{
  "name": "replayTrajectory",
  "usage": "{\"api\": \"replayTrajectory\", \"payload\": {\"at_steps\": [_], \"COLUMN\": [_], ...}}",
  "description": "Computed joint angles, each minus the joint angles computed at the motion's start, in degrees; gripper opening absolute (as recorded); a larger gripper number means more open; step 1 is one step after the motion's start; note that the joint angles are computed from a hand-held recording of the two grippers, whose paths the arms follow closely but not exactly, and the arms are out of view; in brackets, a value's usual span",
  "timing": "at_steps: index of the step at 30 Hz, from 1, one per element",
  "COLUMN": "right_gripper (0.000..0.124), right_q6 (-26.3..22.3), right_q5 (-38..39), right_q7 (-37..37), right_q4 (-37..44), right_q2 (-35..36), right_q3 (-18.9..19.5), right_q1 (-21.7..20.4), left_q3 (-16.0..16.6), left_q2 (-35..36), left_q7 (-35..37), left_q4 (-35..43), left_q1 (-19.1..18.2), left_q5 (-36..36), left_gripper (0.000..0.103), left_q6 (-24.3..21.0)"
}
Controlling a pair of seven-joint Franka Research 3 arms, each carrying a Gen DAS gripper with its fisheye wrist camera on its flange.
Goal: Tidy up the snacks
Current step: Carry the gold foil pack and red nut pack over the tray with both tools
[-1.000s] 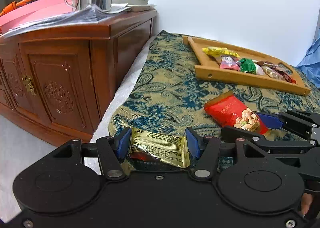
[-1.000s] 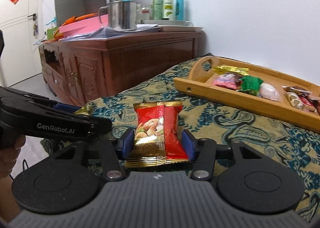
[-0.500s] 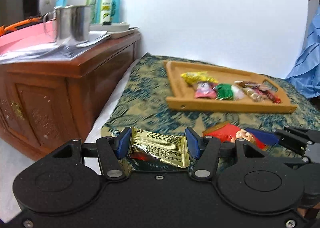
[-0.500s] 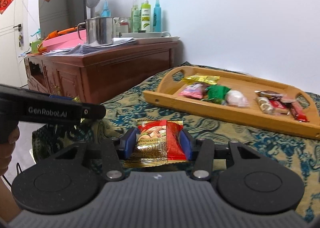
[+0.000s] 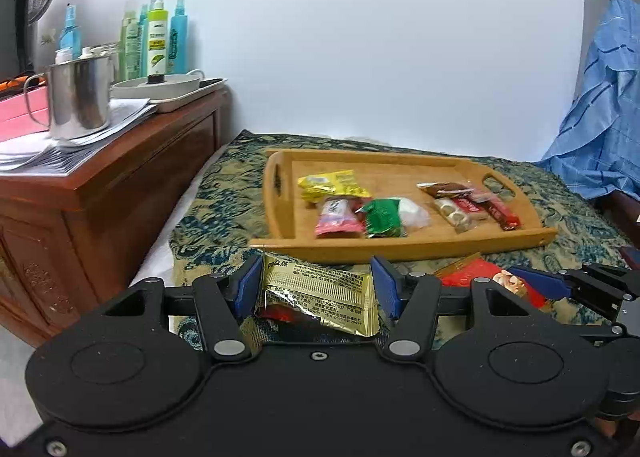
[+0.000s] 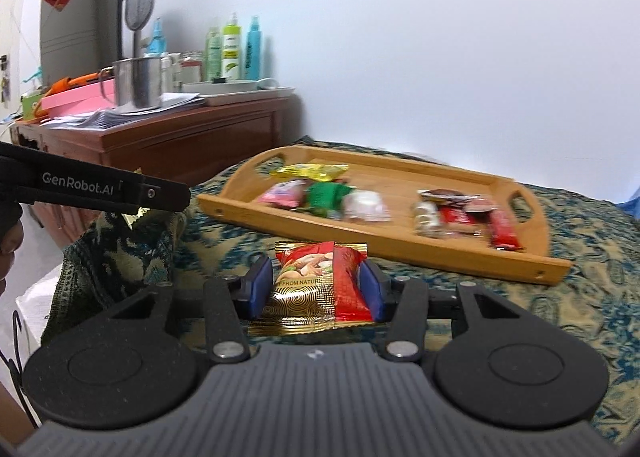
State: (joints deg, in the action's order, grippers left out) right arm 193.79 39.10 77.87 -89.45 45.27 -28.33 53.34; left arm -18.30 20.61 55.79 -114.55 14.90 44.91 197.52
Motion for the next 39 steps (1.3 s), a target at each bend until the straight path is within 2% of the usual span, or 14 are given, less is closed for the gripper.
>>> {"api": "replayTrajectory", "payload": {"at_steps": [6, 11, 15, 18, 19, 21, 24, 26, 27, 28, 30, 31, 34, 39], "right_gripper": [0.051, 0.051, 0.051, 0.051, 0.040, 0.032, 0.029, 0.034, 0.036, 0.050, 0.059, 0.066, 0.079, 0.078], "right_q6": [2.2, 3.0, 2.9, 3.2, 3.3, 2.8, 0.5, -2.0, -2.4, -2.3, -2.3, -2.5, -2.4, -7.2], "right_q5": [2.4, 6.8, 8.6, 8.9, 9.2, 10.5, 12.5, 12.5, 11.8, 11.2, 10.0, 9.5, 6.7, 2.8], "right_q7": [-1.3, -3.9, -5.0, -5.9, -6.3, -6.9, -6.0, -4.0, -3.3, -2.6, -1.3, -0.5, 0.9, 4.4], "right_q4": [-1.7, -1.6, -1.7, -1.6, -1.4, -0.8, -0.3, -0.7, -1.2, -2.0, -3.2, -3.6, -4.5, -3.9], "right_q2": [-1.5, -1.4, -1.9, -2.1, -2.0, -1.7, -0.7, -0.3, -0.8, -1.6, -2.3, -2.2, -3.5, -2.2], "right_q3": [0.8, 0.9, 2.6, 3.8, 3.8, 2.4, -1.9, -4.5, -3.9, -2.8, -2.2, -2.7, 0.1, -3.2], "right_q1": [-1.3, -1.6, -2.8, -3.6, -3.5, -2.6, 0.1, 1.6, 1.1, 0.4, 0.1, 0.6, -1.4, 0.6], "left_q3": [0.7, -0.1, 5.8, 3.5, 2.5, -0.7, -1.2, -1.3, -2.7, -4.7, -8.8, -9.2, -8.1, -7.8], "left_q2": [-1.5, -4.1, -6.8, -7.1, -7.1, -6.5, -5.9, -5.4, -4.9, -4.5, -3.4, -3.1, -2.8, -1.9], "left_q7": [0.0, -0.3, 3.4, 0.9, -0.3, -4.0, -5.3, -4.7, -4.8, -4.9, -4.2, -3.4, -0.9, 2.6], "left_q4": [-0.6, -3.9, -7.4, -7.0, -6.6, -4.9, -2.8, -1.7, -1.1, -0.6, 0.2, 0.4, 0.8, 2.2], "left_q1": [-1.2, 0.6, -4.8, -2.4, -1.5, 1.5, 0.9, 0.1, 1.1, 2.6, 5.6, 5.5, 3.4, 1.5], "left_q5": [-0.7, 2.6, -1.2, 1.5, 2.6, 6.2, 6.8, 5.9, 6.2, 6.6, 6.6, 5.9, 3.4, -0.6], "left_gripper": [0.056, 0.056, 0.056, 0.056, 0.056, 0.056, 0.056, 0.056, 0.056, 0.056, 0.056, 0.056, 0.056, 0.056], "left_q6": [-0.2, -0.1, 0.8, 0.4, 0.2, -0.2, -1.3, -1.9, -2.5, -3.2, -4.6, -4.9, -5.5, -7.4]}}
